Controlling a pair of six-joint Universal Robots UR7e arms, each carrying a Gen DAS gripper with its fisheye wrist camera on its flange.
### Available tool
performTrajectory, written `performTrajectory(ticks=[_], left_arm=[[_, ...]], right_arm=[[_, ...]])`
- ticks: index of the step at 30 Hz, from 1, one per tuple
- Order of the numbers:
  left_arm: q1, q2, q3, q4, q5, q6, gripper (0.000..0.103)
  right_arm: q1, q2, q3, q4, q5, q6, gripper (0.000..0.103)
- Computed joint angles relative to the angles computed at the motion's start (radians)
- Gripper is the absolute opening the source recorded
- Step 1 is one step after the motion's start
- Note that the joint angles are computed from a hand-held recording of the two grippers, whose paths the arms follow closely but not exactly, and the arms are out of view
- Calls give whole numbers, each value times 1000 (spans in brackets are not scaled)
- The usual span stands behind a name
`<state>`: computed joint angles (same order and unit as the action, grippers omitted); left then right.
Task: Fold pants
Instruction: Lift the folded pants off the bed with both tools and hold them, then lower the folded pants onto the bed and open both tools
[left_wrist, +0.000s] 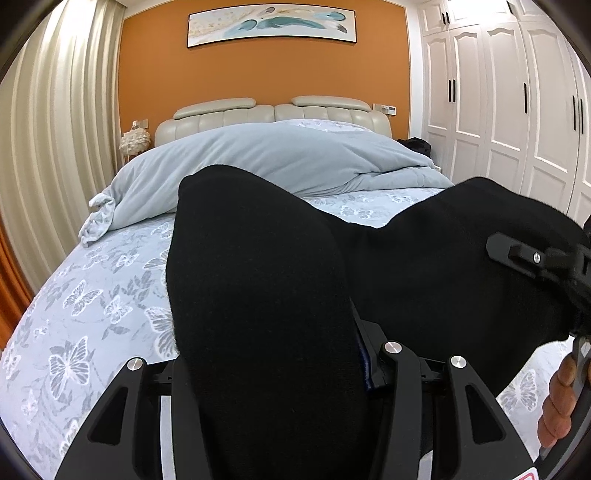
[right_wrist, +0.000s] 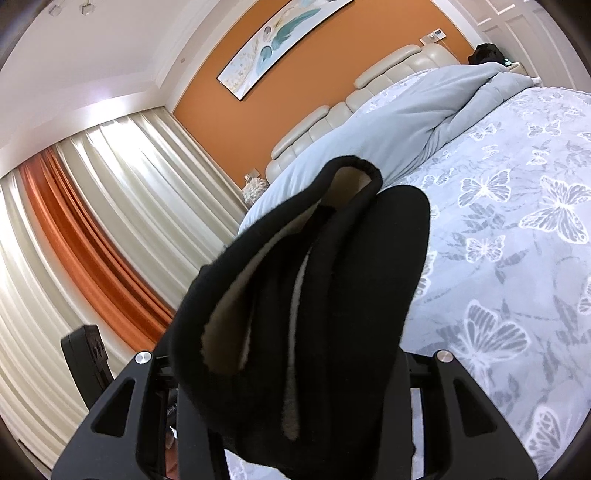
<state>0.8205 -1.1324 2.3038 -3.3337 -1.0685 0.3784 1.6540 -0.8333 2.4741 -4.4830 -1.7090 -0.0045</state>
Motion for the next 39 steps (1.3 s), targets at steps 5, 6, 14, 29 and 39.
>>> performTrajectory(ticks=[5, 6, 14, 29, 39], left_arm=[[29, 16, -28, 8, -7, 6, 47], [35, 15, -33, 20, -14, -1, 47], [30, 15, -24, 7, -18, 13, 47], [32, 29, -30, -10, -26, 32, 47], [59, 69, -45, -18, -45, 21, 57]], right_arm=[[0, 13, -26, 43, -12, -23, 38], [-1, 17, -27, 46, -17, -24, 38], [-4, 13, -19, 37, -16, -26, 38], [-4, 5, -18, 38, -19, -41, 38], [-52, 10, -11, 73, -53, -54, 62]])
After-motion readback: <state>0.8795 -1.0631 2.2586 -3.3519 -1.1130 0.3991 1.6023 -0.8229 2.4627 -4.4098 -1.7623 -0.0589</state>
